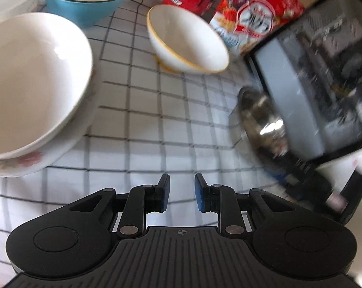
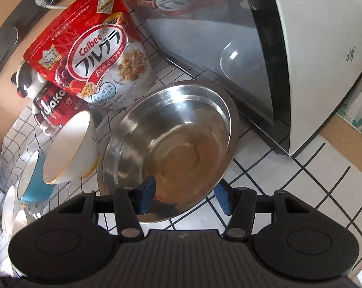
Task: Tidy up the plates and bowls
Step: 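Move the left tool to the stainless steel bowl's rim, then close the left tool on the steel bowl's rim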
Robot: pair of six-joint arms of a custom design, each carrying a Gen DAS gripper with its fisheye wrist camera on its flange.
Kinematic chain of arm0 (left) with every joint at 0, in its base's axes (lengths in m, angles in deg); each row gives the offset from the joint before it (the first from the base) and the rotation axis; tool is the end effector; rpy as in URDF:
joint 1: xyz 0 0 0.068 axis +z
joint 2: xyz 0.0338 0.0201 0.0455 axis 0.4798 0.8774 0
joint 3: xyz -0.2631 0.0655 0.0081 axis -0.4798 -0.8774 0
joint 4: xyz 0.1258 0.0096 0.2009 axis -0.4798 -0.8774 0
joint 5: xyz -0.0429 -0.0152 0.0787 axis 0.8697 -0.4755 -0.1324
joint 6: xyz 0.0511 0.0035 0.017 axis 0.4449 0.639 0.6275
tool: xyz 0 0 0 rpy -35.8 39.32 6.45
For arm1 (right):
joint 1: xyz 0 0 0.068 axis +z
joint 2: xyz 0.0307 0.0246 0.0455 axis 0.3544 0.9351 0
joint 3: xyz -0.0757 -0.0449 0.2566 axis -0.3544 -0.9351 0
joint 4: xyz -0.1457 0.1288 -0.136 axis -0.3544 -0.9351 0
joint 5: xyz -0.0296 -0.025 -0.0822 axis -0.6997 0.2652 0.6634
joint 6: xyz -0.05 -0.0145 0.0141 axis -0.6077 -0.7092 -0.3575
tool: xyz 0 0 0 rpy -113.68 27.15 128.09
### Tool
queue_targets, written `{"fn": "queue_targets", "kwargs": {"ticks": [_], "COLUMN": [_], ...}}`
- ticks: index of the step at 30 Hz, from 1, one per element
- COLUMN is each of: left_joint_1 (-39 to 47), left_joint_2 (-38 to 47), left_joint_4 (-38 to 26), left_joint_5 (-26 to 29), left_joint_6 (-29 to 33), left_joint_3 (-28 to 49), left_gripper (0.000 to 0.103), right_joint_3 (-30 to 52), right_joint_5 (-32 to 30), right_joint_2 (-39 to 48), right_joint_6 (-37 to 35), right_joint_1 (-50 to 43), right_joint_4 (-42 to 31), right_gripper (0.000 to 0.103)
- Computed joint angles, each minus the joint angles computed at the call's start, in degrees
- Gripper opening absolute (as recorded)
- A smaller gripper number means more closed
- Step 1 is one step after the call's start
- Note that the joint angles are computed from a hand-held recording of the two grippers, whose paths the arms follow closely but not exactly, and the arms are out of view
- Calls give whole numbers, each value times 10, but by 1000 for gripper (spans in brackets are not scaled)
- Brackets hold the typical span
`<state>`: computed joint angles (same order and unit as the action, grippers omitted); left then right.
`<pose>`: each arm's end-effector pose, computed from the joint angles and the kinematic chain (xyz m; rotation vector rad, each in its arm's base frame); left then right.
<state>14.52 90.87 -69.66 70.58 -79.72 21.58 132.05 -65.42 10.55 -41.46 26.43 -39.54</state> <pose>0.3041 -0.0892 0.2580 -0.3437 2.6342 -0.7540 0.2933 0.0317 0.2083 0.5544 2.4087 0.3819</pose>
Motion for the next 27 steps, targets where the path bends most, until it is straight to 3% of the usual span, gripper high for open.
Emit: {"fn": "queue_targets", "kwargs": {"ticks": [5, 10, 14, 16, 18, 21, 27], "left_joint_1": [-21, -67, -94, -106, -117, -133, -144], "left_joint_2": [63, 168, 259, 303, 341, 355, 359], "left_joint_4": [81, 99, 62, 25, -11, -5, -66], "left_joint_5": [29, -12, -53, -75, -91, -122, -122], "left_joint_6": [-68, -88, -71, -58, -46, -21, 57], "left_joint_3": [44, 162, 288, 355, 411, 422, 450], "left_gripper": [24, 24, 24, 24, 23, 21, 18], "right_joint_3": [-32, -57, -66, -70, -72, -72, -55], "right_joint_5": [-9, -28, -68, -76, -44, -13, -109], "right_joint_2": [-48, -106, -136, -144, -146, -143, -113], "right_joint_6": [-56, -128, -139, -142, -149, -191, -231], "right_joint_1": [-3, -33, -73, -82, -71, -58, -101], "right_joint_4": [4, -7, -17, -22, -20, -21, -32], "right_gripper": [55, 55, 65, 65, 65, 65, 65]}}
